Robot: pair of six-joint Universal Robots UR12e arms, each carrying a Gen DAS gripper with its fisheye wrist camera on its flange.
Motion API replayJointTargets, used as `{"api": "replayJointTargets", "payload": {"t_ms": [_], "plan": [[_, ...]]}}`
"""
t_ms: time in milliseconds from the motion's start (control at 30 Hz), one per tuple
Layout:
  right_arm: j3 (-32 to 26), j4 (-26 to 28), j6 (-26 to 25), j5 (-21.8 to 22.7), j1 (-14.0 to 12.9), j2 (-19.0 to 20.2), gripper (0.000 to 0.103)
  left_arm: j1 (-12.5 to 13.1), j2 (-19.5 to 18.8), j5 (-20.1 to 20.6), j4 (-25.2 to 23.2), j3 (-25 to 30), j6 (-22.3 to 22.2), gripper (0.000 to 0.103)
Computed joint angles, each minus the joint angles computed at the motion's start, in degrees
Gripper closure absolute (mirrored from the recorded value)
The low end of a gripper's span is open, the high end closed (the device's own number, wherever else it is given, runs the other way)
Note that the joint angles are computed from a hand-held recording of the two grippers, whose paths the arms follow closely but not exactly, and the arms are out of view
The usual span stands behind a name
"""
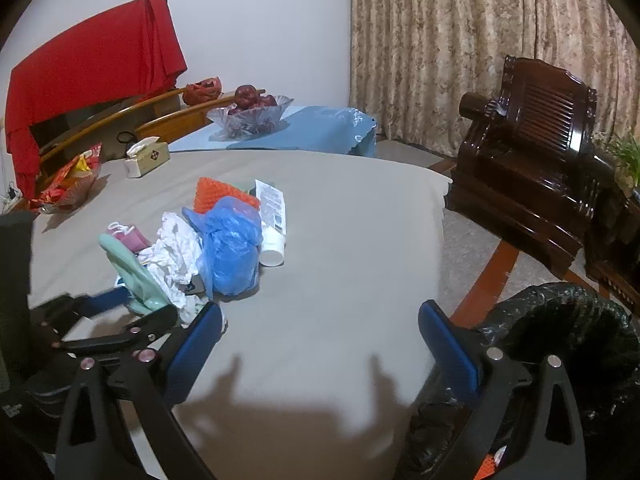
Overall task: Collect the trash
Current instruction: 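Bring both grippers back to the trash pile on the table, then grasp the mint-green glove with the left gripper while the right gripper grasps the blue bag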
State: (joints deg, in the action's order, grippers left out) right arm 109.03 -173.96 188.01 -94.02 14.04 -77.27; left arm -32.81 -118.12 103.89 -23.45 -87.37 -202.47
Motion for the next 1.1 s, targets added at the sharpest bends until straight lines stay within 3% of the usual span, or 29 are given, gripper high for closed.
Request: {"api": "replayJointTargets", "payload": {"t_ms": [100,367,667,767,900,1000,1100], "plan": [[-0.3,0.0,-0.3,0.1,0.1,0.3,0.007,0.3,0.0,-2.0,1.5,-0.6,-0.2,0.061],[-0.6,0.3,-0.7,0.6,0.6,0.7,0.007,0.4,1.0,-3.6,2.7,-1.8,0.6,0.089],[-1.2,0.5,-1.2,1.3,1.5,1.3,0.007,1.8,4.8,-4.6,2.4,-6.4,0.0,0.091],[-1.4,0.8,-1.4,1.3,2.0,1.5,0.007,2.1,5.4,-4.8,2.7,-7.3,-0.4,0.079],[-1.6,1.2,-1.9,1.4,2.3,1.7,0.007,2.0,5.4,-4.1,3.8,-7.2,-0.8,0.045],[-1.7,1.4,-1.8,1.1,2.5,1.8,0.007,1.9,5.0,-3.6,4.4,-6.7,-0.9,0.03],[-1.7,1.5,-1.5,1.0,2.5,1.9,0.007,2.0,4.2,-3.4,3.3,-5.3,-1.8,0.023]]}}
